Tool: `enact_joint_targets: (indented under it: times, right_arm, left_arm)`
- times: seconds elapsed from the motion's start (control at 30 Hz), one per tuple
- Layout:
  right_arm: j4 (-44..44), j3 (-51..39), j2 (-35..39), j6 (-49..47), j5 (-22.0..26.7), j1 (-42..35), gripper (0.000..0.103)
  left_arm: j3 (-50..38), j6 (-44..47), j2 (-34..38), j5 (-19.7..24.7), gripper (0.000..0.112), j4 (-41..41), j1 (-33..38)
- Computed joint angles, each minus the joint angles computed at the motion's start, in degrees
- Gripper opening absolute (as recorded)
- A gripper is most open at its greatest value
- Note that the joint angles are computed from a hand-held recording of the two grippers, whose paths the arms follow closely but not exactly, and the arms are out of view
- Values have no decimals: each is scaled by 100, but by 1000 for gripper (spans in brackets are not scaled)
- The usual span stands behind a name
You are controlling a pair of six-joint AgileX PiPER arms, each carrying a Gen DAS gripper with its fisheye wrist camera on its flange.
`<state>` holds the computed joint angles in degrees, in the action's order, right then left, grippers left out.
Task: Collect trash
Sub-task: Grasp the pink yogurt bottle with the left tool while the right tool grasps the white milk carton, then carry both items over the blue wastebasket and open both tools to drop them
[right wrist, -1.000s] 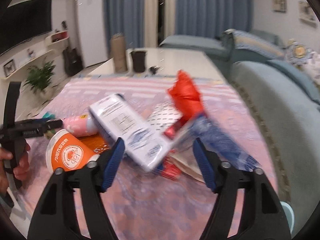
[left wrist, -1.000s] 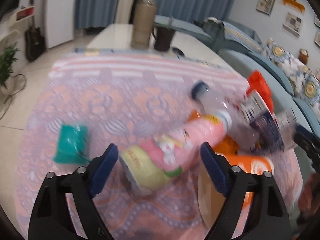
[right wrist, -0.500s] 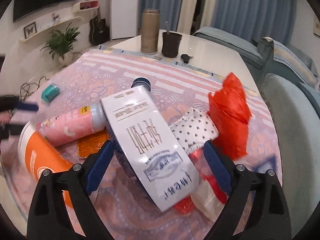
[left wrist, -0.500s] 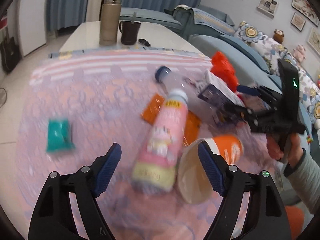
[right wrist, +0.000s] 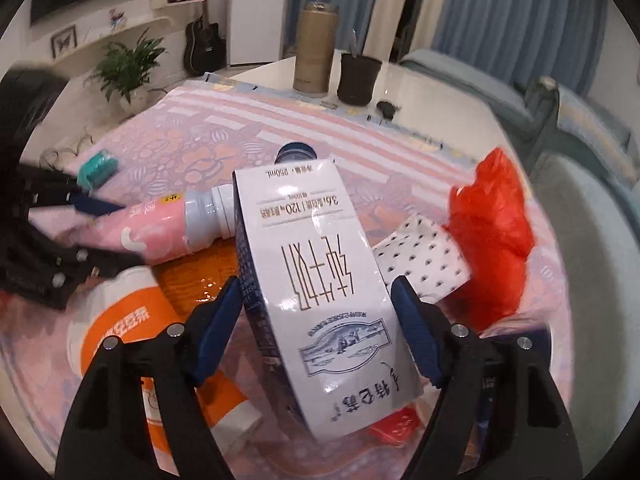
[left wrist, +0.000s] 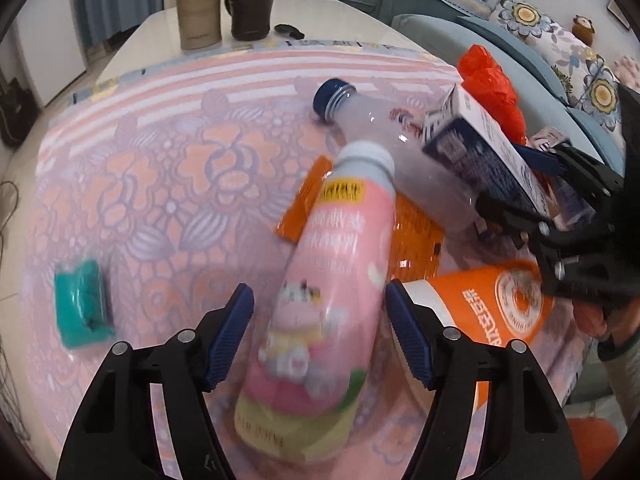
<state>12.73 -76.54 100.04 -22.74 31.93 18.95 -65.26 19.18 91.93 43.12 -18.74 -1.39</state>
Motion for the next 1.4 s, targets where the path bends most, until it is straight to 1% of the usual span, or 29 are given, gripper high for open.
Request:
enact_joint_targets:
  times: [0.03,0.1,0.17,0.23,0.33,0.43,0.47,0.5,0.53,0.6,0.63,0.67,0.73,0.83,0.9,0.93,0.97,1.0,1.03,1.1,1.2,1.23,1.33,1.37,1.4]
  right_arm:
    - [198,-1,9,-101,32,-50,70]
    - [443,146,-92,-232,-60,-106,69]
    - [802,304,-239,-467,-81,-184,64]
    - [1217,433,-425,-708,-29,-290,64]
    - [1503,577,-675,-800,-2,-404,64]
    - [1793,732,-971,-980,41,-583,64]
    - [1892,808,-1140,-1052,49,-672,64]
    - [2048,876,-1297,-1170,75,-768,64]
    - [2212,927,-1441,-1289,118,-877,64]
    - [2572,1064,-1875,-1530,298,-1249,64]
    - [2704,1120,-2028,-1623,369,-1398,64]
    - [2908,1201,-2303,-1777,540,-1710,64]
    - [3040,1273,-2630,-1901,750,-2141,64]
    - [3464,1347,-3163,-2331,1441,-3318,64]
    - [3741,1327,-3434,-2652,2089,-4464,64]
    - [3978,1321,-3455,-2946,2479,-5029,64]
    - [3986,1318,-3522,-3019,2641,-5601,64]
    - [4188,1276,-3461,-3322,3015,-6144,64]
    - [4235,1233,-3391,-3499,3258,-6716,64]
    - [4311,1233,-3211,-3861,3580,-7510,64]
    - [4204,1283,-2811,-4191,3759,-8366,64]
    - [4117,1322,-2671,-4239,3716,-8532,64]
    - [3782,1578,-2302,-4396,3355,-8955,64]
    - [3597,1651,-2060,-4350,3181,-9069,64]
    - [3459,1747,-1907,-4282,3035,-9096,64]
  left_arm:
    - [82,2,-57,0,65,-58,41]
    - [217,154,-118,90,61,-381,212]
    - [332,219,-176,67,57,-533,297]
    - [264,68,-96,44,53,-504,226]
    - [-61,-514,134,25,49,-146,-42]
    - [-58,-752,139,-201,48,-118,-176]
    - [122,-614,-17,-388,47,-307,-179]
    - [400,-248,-302,-698,47,-724,-162]
    - [598,-69,-570,-859,47,-978,-165]
    - [724,-337,-979,-924,47,-871,-322]
    - [752,-448,-1218,-958,47,-791,-487]
    - [753,-520,-1396,-1002,47,-758,-651]
    - [599,-849,-1677,-1014,47,-603,-1102]
    - [117,-1635,-1776,-1054,47,-86,-1974]
    - [-306,-2339,-1607,-1147,47,414,-2734]
    - [-493,-2590,-1500,-1179,47,610,-3032]
    - [-791,-2957,-1299,-1235,47,895,-3452]
    - [-923,-3190,-1172,-1314,47,1073,-3737]
    - [-1095,-3363,-1009,-1369,47,1188,-3990]
    - [-1708,-3585,-462,-1353,47,1291,-4445]
    - [-2608,-3707,475,-1255,47,1249,-4925]
    - [-2863,-3727,717,-1183,47,1216,-5061]
    - [-3700,-3707,1617,-893,47,1102,-5357]
    - [-3913,-3685,1862,-796,47,1008,-5437]
    - [-4310,-3604,2257,-589,47,835,-5461]
